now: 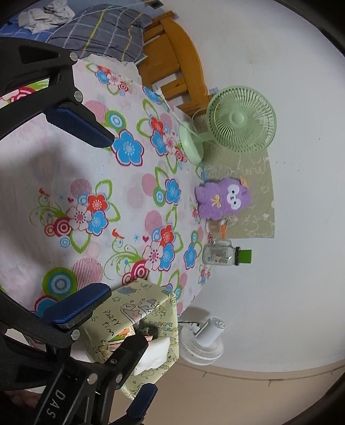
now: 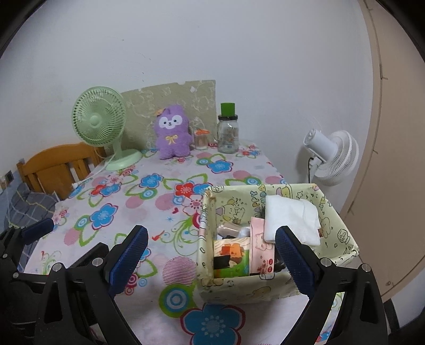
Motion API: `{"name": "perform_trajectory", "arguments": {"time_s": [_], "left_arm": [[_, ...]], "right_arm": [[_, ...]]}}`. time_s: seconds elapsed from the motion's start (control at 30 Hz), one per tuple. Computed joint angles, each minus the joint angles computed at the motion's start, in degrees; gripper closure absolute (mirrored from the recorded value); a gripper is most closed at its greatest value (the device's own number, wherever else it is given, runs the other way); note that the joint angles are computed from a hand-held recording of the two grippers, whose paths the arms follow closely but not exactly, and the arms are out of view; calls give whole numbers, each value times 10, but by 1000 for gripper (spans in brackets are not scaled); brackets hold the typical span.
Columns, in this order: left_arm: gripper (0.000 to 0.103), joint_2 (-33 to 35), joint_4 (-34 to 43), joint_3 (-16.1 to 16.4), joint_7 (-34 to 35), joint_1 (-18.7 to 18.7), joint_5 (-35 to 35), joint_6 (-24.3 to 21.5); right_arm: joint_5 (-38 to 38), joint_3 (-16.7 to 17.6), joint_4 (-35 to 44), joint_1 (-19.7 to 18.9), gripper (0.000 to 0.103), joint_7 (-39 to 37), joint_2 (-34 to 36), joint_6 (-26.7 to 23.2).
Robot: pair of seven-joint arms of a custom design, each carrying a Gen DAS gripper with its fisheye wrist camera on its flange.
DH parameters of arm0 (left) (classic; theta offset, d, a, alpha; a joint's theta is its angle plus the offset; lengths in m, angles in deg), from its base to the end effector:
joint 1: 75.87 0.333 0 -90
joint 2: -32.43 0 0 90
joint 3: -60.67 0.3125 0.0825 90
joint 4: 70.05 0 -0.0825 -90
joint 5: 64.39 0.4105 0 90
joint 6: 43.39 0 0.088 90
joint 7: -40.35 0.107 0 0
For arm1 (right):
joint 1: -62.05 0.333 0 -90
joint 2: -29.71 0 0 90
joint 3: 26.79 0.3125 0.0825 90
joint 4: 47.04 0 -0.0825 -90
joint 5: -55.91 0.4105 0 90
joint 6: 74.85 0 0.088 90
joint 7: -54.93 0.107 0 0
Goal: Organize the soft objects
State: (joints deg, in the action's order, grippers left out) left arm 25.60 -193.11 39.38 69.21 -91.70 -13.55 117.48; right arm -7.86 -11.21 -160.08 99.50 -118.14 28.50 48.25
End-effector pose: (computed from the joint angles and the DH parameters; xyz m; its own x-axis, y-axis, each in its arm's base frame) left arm 0.4370 -0.3853 0.5090 -0.3108 -0.9497 -0.0373 -0.5592 0.2145 -0.8008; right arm 0.3921 0.4604 0.5047 -0.1961 -0.9805 -0.0105 -0.5305 0.1151 -0.8398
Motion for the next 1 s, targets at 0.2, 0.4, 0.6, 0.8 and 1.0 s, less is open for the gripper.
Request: {"name": "perform_trajectory", "arguments": {"time_s": [0.2,0.4,0.6,0.8,1.0], "left_arm": [[0,-31,-25,-5,-15,14,-1,13],[0,-60,-42,-27,-27,39,1,23],[0,-90,-58,-51,-46,71,7,28],[0,-108,-67,-71,-58,96,6,35],[0,-120,-71,-89,-62,115,4,37]], "right_arm": [[-16,7,-2,6,5,9,-7,-15],[-36,15,-1,12,5,11,-15,-36],[-51,21,-7,15,3,19,-26,-45],[-63,27,-12,14,1,30,-34,-44],[-67,30,-17,11,1,38,-40,-45]]}}
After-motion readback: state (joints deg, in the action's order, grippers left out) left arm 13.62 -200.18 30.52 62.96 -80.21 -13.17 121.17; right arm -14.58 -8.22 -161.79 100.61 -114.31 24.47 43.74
